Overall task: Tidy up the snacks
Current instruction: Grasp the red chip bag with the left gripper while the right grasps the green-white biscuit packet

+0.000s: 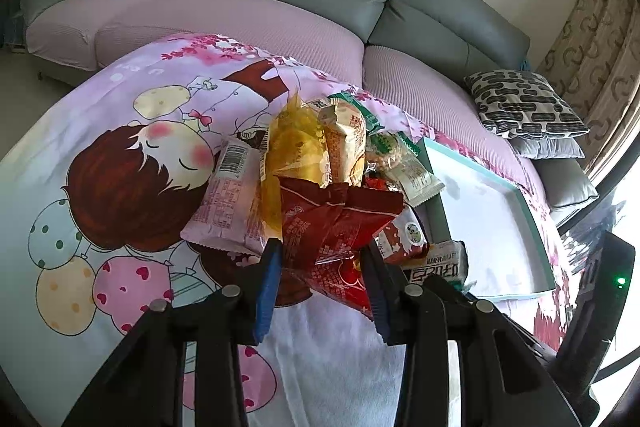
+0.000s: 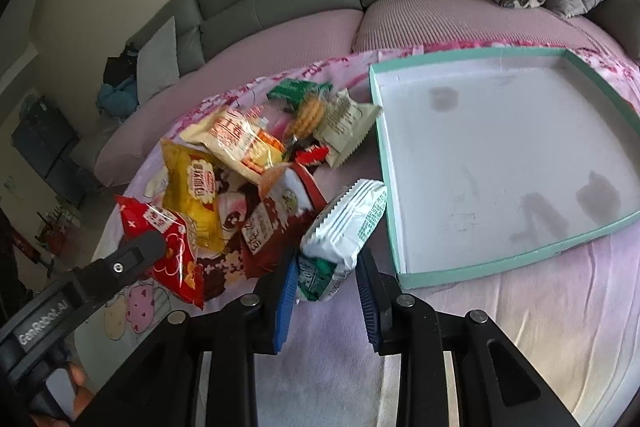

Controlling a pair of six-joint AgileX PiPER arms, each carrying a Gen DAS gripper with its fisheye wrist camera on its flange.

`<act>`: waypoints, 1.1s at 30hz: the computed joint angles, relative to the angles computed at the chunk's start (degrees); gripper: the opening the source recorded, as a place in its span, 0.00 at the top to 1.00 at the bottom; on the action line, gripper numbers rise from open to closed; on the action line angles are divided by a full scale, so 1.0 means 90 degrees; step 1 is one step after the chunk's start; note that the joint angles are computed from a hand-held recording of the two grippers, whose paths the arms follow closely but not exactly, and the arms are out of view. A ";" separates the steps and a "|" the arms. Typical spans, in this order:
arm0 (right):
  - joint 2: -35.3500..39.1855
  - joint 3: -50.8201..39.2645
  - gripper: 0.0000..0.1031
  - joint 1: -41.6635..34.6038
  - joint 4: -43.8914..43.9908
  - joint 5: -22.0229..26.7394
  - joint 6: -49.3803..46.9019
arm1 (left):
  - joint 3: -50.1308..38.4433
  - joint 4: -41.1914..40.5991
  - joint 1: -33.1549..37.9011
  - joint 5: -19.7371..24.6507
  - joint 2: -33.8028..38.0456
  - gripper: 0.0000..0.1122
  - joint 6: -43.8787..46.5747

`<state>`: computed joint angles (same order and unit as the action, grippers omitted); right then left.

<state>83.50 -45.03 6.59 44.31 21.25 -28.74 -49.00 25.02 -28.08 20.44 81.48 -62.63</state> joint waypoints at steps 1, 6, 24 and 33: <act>0.0028 0.0000 0.69 0.0004 -0.0065 -0.0015 0.0096 | 0.0000 -0.0036 0.0008 -0.0009 0.0011 0.63 0.0033; 0.0093 0.0010 0.68 0.0019 -0.0015 -0.0107 0.0075 | 0.0018 -0.0254 0.0067 -0.0041 0.0037 0.63 0.0254; 0.0243 -0.0001 0.53 -0.0063 0.1222 -0.0061 -0.0757 | 0.0004 -0.0297 0.0063 -0.0031 0.0062 0.63 0.0326; -0.0168 0.0107 0.71 0.0101 0.0636 -0.0380 -0.0348 | -0.0017 0.0081 -0.0004 0.0066 0.0011 0.64 -0.0046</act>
